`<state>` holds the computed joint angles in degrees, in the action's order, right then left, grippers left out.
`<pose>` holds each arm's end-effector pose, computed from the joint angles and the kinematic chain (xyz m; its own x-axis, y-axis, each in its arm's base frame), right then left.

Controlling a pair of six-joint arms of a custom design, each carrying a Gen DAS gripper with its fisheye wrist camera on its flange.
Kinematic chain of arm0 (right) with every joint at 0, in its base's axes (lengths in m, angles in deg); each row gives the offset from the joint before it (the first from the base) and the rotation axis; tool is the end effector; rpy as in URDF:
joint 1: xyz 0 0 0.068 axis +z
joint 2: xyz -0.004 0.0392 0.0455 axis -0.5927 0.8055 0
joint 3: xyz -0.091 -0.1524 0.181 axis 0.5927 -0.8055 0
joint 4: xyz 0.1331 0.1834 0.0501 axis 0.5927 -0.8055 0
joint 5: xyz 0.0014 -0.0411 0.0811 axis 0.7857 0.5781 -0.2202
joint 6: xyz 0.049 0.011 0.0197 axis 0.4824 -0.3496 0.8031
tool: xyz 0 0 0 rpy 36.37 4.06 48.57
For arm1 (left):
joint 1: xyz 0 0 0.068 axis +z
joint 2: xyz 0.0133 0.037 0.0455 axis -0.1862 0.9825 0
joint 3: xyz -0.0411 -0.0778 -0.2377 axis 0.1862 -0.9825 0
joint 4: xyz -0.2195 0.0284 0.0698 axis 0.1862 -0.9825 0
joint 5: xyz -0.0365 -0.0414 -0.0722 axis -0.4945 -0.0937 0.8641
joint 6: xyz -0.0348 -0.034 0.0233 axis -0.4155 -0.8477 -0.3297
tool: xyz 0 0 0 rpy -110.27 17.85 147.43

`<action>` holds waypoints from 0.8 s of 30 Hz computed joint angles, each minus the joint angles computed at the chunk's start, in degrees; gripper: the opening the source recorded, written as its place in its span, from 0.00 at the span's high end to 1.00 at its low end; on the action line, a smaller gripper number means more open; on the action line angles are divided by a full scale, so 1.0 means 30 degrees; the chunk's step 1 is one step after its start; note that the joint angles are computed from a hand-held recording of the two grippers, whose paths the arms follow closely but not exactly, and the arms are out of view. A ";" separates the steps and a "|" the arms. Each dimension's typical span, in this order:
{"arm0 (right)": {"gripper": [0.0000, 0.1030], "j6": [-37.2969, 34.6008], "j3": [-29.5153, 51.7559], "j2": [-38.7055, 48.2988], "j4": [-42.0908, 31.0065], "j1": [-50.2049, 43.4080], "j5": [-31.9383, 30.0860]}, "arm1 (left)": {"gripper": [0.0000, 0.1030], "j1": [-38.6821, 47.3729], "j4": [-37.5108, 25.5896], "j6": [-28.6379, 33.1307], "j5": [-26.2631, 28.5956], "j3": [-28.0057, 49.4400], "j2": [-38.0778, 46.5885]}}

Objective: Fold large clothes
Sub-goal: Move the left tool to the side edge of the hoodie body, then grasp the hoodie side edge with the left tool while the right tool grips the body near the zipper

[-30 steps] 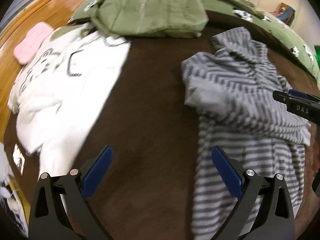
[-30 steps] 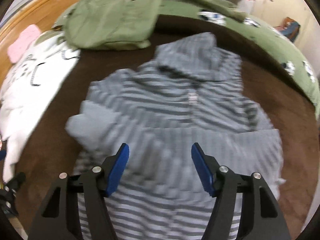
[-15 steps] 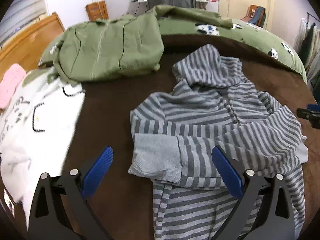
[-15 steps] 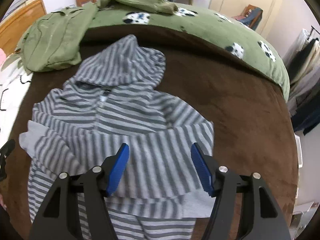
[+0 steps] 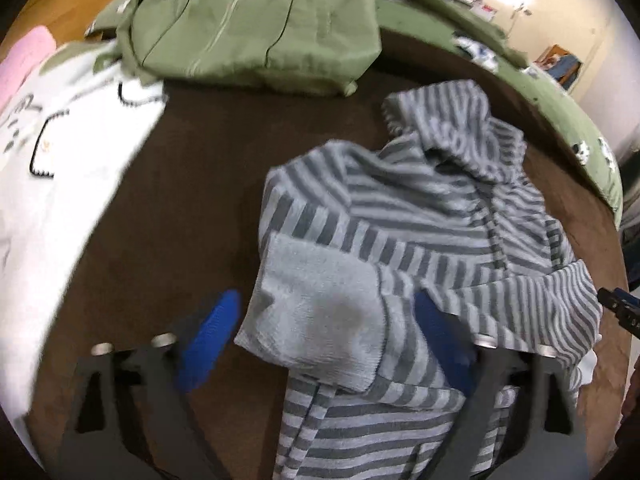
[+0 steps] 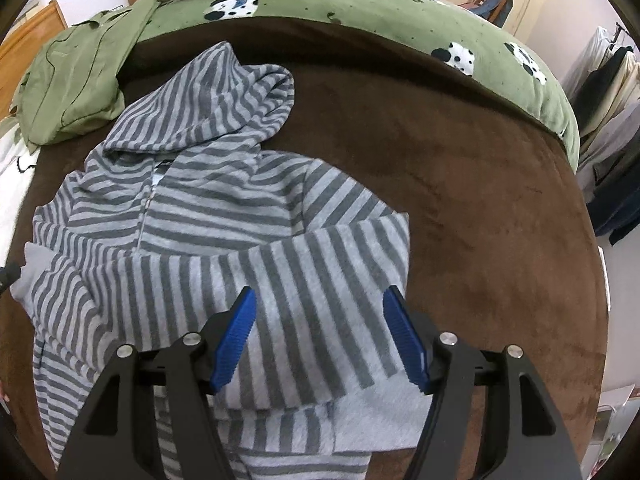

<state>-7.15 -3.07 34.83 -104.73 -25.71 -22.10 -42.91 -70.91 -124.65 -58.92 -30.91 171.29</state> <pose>0.2329 0.0360 0.1636 -0.8975 -0.0352 -0.4397 0.0290 0.9899 -0.1386 0.2201 -0.1314 0.1155 -0.8733 -0.1903 -0.4486 -0.1246 0.9772 -0.1720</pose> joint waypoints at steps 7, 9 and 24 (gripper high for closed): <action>0.34 -0.0234 0.0333 0.0088 0.0223 -0.0665 0.0100 | 0.86 0.1050 0.0203 -0.0898 0.1146 -0.0782 0.0569; 0.33 -0.0125 0.0393 0.0248 0.0324 -0.0868 0.0214 | 0.88 0.1213 -0.0122 -0.0779 0.1033 -0.1010 -0.0020; 0.39 -0.6198 0.6914 0.7226 -0.1775 0.0919 -0.6304 | 0.89 0.0341 -0.2635 -0.0093 0.0840 -0.1720 -0.2148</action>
<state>-25.75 17.67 56.51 -110.05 -22.95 -41.01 -41.89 -78.81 -124.93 -56.40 -36.07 164.84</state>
